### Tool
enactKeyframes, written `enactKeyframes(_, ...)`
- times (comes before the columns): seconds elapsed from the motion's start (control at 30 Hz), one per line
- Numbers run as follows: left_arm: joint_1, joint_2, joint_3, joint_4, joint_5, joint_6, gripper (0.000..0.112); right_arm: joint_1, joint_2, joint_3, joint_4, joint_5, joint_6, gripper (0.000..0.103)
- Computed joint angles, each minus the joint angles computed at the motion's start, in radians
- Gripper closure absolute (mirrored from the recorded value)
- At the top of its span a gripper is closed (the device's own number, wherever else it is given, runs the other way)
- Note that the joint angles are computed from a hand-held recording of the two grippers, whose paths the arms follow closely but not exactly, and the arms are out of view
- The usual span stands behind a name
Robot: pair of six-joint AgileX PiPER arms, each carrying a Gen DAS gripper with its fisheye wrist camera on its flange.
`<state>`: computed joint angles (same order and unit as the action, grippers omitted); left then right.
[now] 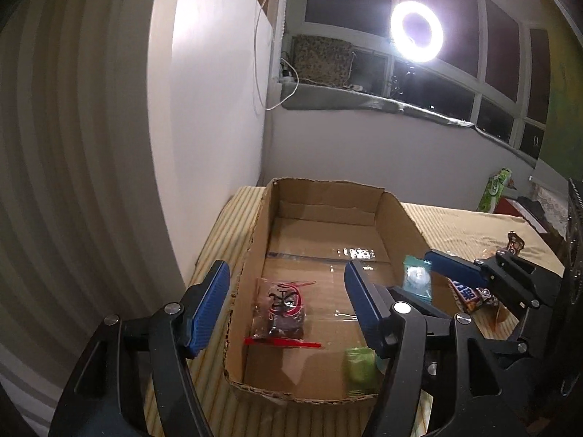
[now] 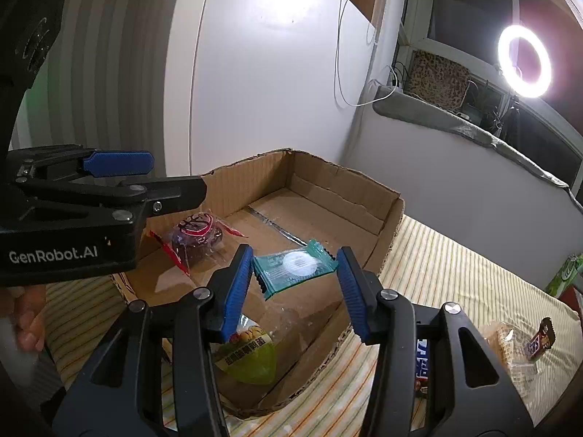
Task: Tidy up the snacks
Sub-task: 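Carry both snacks over the box and release them inside, then move both open grippers back toward the remaining snacks on the bed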
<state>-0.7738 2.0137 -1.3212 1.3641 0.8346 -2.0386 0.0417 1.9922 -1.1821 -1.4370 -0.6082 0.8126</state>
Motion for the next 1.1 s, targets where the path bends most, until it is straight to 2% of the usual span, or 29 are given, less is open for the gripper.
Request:
enactKeyframes(0.1,0.004,-0.001,0.001,-0.001,-0.007,0.005,0.047,0.005,-0.003,-0.001,-0.003,0.007,0.005,0.040)
enactKeyframes(0.13,0.011,-0.003,0.007,0.006,-0.015,0.001,0.047,0.007,-0.005,0.000,-0.005,0.009,0.005,0.031)
enactKeyframes(0.17,0.010,-0.006,0.012,0.009,-0.016,-0.006,0.047,0.006,-0.012,0.010,0.013,0.007,-0.017,0.029)
enactKeyframes(0.47,0.013,-0.013,0.019,0.008,-0.013,-0.010,0.047,-0.002,-0.044,0.047,0.036,-0.008,-0.043,0.029)
enactKeyframes(0.73,-0.023,-0.035,0.024,0.000,0.032,0.000,0.047,-0.058,-0.120,0.141,0.058,-0.063,-0.087,0.029)
enactKeyframes(0.93,-0.075,-0.061,0.031,-0.008,0.079,-0.009,0.045,-0.182,-0.169,0.233,0.048,-0.149,-0.117,0.029)
enactKeyframes(1.1,-0.128,-0.019,-0.054,-0.051,0.102,0.063,0.044,-0.330,-0.159,0.265,0.002,-0.208,-0.123,0.029)
